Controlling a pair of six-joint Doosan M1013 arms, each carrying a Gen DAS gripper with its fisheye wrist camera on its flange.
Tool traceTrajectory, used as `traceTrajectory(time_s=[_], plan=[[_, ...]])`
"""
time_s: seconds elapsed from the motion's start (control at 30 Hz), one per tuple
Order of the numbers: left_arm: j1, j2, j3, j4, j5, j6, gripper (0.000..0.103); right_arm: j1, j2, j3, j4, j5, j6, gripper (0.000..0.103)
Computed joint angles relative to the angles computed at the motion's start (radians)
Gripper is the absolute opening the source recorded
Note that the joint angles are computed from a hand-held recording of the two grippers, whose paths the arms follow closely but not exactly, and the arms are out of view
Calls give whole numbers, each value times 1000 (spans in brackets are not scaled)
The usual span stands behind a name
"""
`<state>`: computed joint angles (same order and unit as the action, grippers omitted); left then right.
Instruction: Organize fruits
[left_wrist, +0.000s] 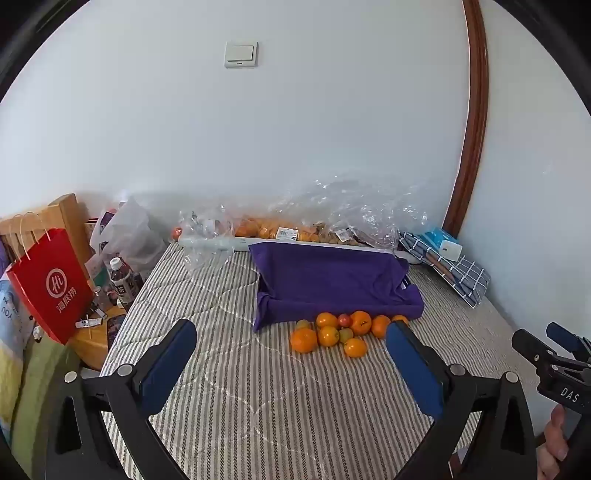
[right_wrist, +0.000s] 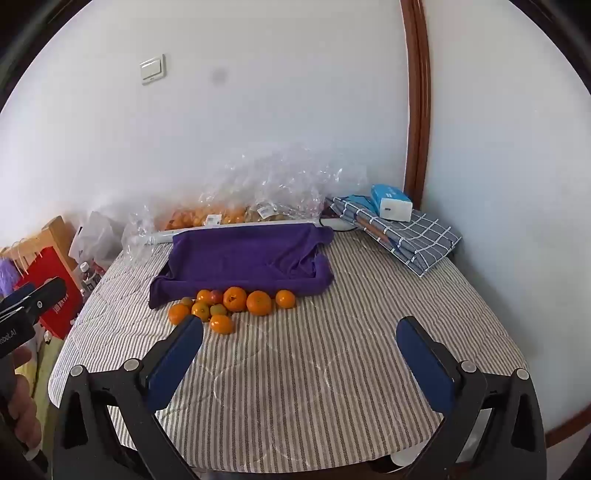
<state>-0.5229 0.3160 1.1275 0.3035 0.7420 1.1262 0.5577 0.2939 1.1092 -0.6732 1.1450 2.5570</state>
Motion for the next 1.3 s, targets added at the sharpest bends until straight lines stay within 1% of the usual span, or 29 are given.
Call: traceTrajectory(time_s=[0.03,0.17,0.23,0.3,0.33,0.47,0.5,0.53,0.6,0.77,0.97,1.17,1.3], plan=[[-1,4,-10,0,19,4,103,0,1,-3,3,5,-1,103],[-8,13,-33,-4,33,19,103,1,1,-2,1,-4,8,103],[-16,17,-44,29,46,-6,103,1,0,0,-4,-7,9,103],[-19,11,-35,52,43,-31,103,5,-3,-1,-6,-4,15,103],[-12,6,-22,43,28,-35,103,3,1,-8,1,-2,10,103],[-14,13,-35,65,53,-54,103,-3,-6,1,8,-8,6,103],[-16,12,-33,79,53,-66,103,7,-2,-7,-4,2,2,103],[-17,11,-31,92,53,-80,103,8,-3,-7,-4,2,2,103],[-17,4,-22,108,42,-107,103,9,-2,-8,-5,3,7,103],[-16,-12,8,118,1,-118,103,10,2,-10,-6,7,7,103],[-18,-12,11,136,-8,-118,103,12,2,-4,-9,6,13,103],[-19,-17,22,100,-29,-87,103,18,-8,14,-33,-8,24,103],[-25,-21,33,115,-41,-95,103,16,-11,15,-31,-11,28,103]])
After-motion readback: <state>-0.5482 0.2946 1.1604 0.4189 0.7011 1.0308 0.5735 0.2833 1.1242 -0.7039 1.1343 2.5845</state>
